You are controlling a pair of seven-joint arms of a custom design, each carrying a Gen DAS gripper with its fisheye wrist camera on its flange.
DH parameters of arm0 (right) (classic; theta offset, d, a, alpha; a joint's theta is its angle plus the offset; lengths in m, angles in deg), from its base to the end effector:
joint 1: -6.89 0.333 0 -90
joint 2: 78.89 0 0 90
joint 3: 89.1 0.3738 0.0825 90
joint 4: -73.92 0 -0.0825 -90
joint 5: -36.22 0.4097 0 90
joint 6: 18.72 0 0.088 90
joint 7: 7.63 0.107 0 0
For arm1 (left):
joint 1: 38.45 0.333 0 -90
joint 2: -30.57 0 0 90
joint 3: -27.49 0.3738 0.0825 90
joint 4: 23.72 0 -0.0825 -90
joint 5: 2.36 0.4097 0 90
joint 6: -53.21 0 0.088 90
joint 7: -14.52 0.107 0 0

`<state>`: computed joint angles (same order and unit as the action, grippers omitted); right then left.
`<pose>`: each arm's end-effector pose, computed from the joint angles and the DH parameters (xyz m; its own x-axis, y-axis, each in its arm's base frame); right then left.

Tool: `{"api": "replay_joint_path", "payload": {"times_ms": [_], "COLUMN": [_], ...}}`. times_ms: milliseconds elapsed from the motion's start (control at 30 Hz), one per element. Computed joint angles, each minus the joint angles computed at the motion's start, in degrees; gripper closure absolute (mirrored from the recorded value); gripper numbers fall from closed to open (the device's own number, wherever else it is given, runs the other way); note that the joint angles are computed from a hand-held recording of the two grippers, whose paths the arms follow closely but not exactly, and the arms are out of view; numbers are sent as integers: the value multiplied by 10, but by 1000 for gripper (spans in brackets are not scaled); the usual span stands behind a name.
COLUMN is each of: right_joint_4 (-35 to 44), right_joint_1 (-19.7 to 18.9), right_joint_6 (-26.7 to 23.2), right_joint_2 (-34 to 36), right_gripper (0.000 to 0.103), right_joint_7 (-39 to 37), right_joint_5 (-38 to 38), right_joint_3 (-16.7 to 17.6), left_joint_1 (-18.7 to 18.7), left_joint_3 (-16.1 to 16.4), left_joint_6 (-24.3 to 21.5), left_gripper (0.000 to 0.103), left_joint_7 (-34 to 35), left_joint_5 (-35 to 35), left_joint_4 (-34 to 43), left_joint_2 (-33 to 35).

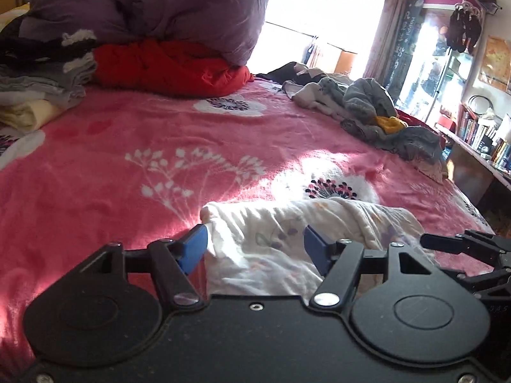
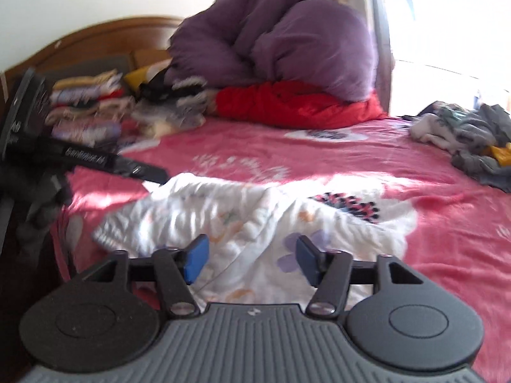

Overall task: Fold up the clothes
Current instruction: 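Grasp the folded white garment with both tools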

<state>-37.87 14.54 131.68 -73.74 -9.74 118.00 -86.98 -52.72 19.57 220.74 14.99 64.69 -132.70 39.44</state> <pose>0.6363 0.0851 0.5269 0.6503 -0.7551 -0.0832 -0.3944 -0.2420 -0.8865 0.5916 -0.2980 0.5373 0.0006 -0.9686 0.2487 -0.5507 -0.2079 -0.8084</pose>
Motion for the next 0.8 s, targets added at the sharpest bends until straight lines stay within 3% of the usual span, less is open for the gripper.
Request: {"api": "replay_joint_path", "payload": {"times_ms": [200,367,467,667,800], "right_joint_4": [13,20,22,25,34], "right_joint_1": [-5,-23,-36,-49,-55], "right_joint_6": [70,50,32,-1,-23], "right_joint_2": [18,35,41,44,52], "right_gripper": [32,27,27,22,20], "right_joint_7": [135,297,345,390,417], "right_joint_5": [-11,-64,-59,-54,-53], "right_joint_3": [-6,-13,-11,-8,-9], "left_joint_1": [-2,-7,-9,-11,2], "left_joint_3": [-22,-25,-28,-33,-31], "left_joint_6": [-48,-67,-80,-100,-73], "left_gripper": [33,32,31,30,29], "left_joint_7": [103,131,141,152,128], "left_joint_5": [-104,-132,-140,-157,-190], "left_joint_4": [-9,-8,-10,-17,-39], "left_joint_2": [-8,-14,-20,-35,-51]}}
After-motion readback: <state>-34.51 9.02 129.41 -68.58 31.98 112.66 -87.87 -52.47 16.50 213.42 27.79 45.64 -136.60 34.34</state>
